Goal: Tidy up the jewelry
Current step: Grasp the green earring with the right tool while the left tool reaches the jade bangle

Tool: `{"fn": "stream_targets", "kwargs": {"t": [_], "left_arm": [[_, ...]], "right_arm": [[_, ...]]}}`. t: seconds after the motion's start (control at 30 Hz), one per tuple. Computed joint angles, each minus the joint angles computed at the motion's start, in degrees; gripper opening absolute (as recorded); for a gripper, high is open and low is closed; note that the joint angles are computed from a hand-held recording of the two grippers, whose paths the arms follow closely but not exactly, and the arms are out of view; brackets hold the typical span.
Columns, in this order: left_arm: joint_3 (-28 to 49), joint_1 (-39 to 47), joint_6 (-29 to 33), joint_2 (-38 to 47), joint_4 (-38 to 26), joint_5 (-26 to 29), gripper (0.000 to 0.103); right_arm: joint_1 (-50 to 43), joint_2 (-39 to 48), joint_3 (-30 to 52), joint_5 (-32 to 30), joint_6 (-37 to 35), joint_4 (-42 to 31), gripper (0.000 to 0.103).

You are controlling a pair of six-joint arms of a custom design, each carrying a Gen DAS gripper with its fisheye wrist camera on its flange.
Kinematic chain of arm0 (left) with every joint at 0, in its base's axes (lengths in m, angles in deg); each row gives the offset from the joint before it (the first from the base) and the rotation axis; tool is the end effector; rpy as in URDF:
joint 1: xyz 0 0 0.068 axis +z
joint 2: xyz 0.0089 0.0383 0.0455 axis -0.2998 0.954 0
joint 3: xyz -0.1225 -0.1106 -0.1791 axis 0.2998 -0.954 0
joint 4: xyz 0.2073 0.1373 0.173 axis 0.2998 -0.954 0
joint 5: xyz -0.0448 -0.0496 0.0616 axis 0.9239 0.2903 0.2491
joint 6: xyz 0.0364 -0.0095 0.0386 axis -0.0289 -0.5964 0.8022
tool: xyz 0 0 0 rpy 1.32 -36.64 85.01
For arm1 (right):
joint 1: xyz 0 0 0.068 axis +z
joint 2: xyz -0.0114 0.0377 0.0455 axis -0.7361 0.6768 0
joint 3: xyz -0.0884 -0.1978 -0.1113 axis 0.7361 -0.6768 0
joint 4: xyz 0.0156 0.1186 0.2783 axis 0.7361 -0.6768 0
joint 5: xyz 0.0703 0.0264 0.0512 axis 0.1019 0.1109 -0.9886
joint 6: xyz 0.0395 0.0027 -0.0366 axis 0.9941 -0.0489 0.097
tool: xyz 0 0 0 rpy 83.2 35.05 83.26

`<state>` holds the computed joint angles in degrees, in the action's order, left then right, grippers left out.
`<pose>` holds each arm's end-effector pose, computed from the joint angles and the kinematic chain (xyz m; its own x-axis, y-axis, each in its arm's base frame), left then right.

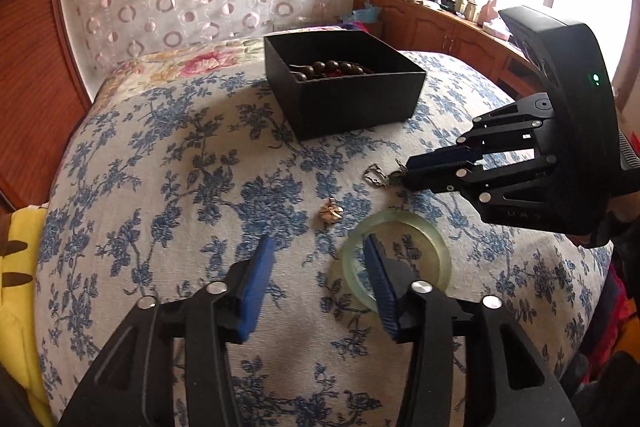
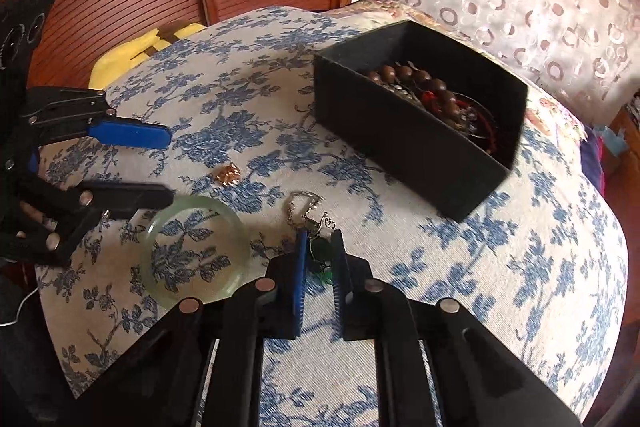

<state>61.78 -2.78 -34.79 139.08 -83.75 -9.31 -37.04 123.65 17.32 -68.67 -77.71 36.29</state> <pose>0.2899 0.0604 0.0633 -0.7115 0.2656 -0.6506 0.3827 0.9229 -0.0418 0.3249 0.0710 0.0795 -0.5918 -0.5836 -0.5561 -0.7064 0.7078 0.0089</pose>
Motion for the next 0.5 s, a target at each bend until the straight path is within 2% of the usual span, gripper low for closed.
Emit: {"fn": "stream_targets", "kwargs": {"t": [0.03, 0.1, 0.27, 0.5], "left_arm": [[-0.4, -0.5, 0.0, -0.5, 0.0, 0.0, 0.051], [-1.0, -1.2, -0.2, -1.0, 0.0, 0.0, 0.061], [-2.2, -4.2, -0.6, -1.7, 0.4, -1.0, 0.071], [-2.8, -8.0, -1.5, -1.0, 1.5, -4.0, 0.075]], "right_arm": [[-0.6, -0.5, -0.5, -0.5, 0.1, 0.3, 0.013], [-2.0, -1.8, -1.4, -1.8, 0.3, 0.6, 0.013], [-6.2, -6.1, -3.4, -5.2, 1.1, 0.2, 0.013], [-9.9, -8.4, -4.4, -6.9, -0.1, -1.0, 0.013]]}}
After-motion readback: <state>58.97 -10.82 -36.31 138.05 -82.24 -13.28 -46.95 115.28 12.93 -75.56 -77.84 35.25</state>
